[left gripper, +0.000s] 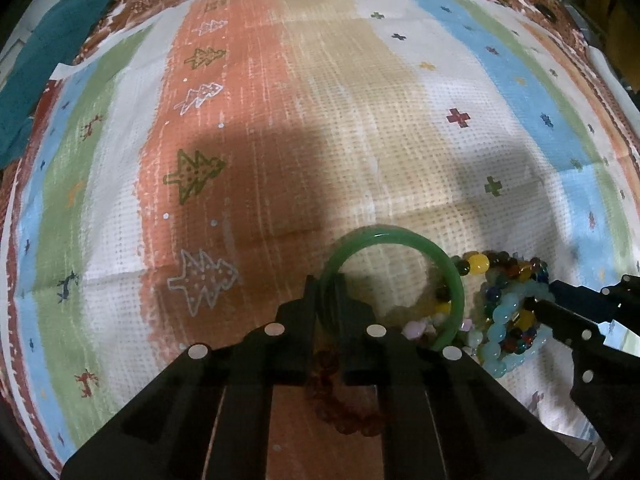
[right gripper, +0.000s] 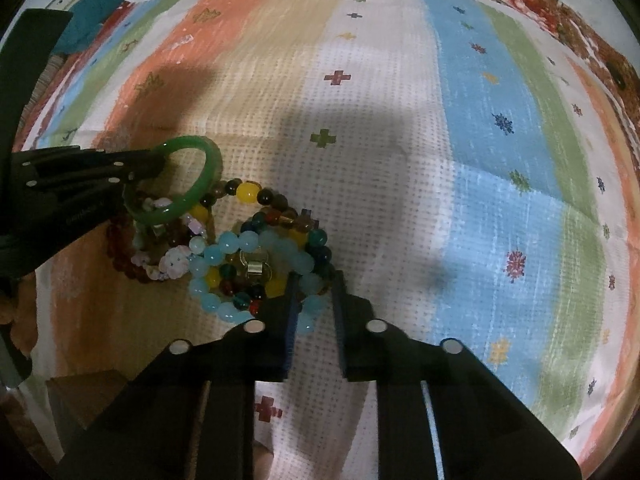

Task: Organize jewelry
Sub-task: 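Grasp the green jade bangle with the left tool while the right tool grasps the light blue bead bracelet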

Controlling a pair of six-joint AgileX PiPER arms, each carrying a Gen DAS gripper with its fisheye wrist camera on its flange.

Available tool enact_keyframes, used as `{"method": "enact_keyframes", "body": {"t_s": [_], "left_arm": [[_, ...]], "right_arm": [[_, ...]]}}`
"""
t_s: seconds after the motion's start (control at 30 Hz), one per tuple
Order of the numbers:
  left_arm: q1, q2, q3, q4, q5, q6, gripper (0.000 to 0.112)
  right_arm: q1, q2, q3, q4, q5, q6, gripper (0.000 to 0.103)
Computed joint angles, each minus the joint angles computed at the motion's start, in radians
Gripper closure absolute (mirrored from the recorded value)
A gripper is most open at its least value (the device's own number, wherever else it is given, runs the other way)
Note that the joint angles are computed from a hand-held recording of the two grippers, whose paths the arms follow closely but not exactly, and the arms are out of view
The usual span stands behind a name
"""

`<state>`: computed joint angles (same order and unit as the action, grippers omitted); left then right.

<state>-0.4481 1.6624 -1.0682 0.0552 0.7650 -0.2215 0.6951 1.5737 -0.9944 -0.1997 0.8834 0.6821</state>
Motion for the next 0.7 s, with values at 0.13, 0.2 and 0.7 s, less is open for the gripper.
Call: {"method": "enact_keyframes", "body": {"t_s": [0.13,0.2,0.7], "left_arm": [[-0.006,-0.021,0.012,0.006,0.003,-0.014,0.105],[-0.017,-0.041,0.018,0.025,0.01,-0.037,0.105],[-0.096,-0.256,0.062,0.06,0.101,-0.13,0.104]], "right_arm": [[0.009,-0.005,-0.005,0.0,-0.002,0.003,0.091],[0.021,-0.019,-0.011,-0.014,0.01,0.018,0.091],[0.081,-0.216,-0.001,-0.12,0.068,0.145,0.091]]}}
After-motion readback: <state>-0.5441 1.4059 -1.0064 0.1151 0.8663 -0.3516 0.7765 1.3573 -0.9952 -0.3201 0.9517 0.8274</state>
